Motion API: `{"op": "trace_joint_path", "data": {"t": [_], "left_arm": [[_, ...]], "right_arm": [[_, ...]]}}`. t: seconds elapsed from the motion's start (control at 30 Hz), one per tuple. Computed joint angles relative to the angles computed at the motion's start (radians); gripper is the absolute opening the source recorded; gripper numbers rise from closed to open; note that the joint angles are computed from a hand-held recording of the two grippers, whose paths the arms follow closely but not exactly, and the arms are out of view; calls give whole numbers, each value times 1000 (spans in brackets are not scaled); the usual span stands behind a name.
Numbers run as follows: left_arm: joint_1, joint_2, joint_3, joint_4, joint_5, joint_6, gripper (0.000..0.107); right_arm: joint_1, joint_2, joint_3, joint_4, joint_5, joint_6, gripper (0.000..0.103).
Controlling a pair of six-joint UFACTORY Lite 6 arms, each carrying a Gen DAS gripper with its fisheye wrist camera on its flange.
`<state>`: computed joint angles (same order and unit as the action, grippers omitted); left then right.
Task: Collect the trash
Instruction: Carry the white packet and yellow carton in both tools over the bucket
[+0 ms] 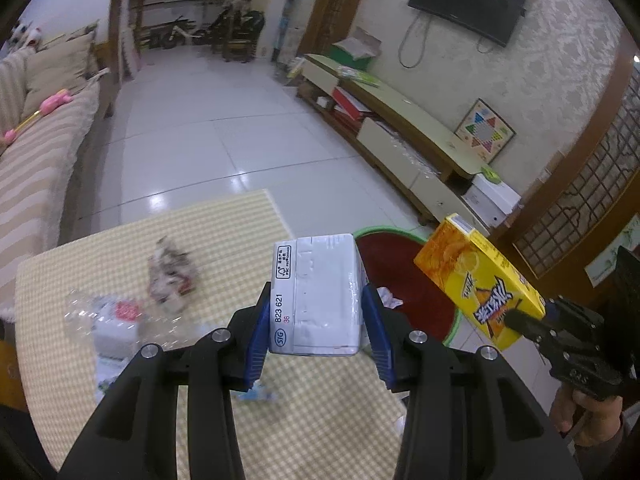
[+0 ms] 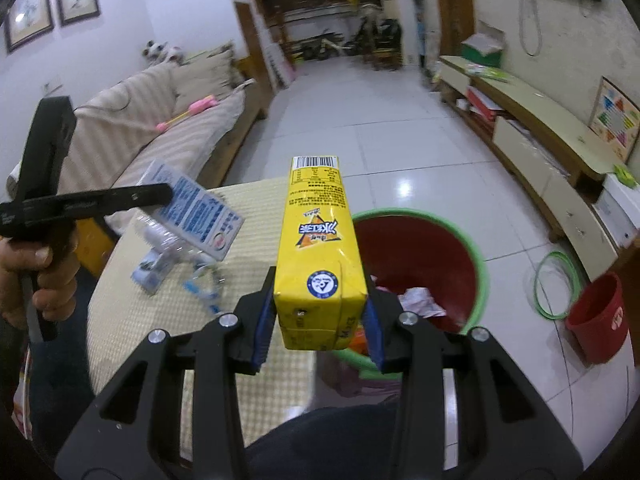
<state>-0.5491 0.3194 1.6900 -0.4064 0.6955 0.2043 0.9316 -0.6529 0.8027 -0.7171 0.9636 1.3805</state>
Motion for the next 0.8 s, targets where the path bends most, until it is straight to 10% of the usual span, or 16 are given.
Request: {"op": "trace_joint_path", "data": {"t": [0.8], "left_arm": [[-230, 646, 774, 176, 206, -225, 41]], "right_arm": [[-787, -127, -317, 589, -415, -771, 37]]}}
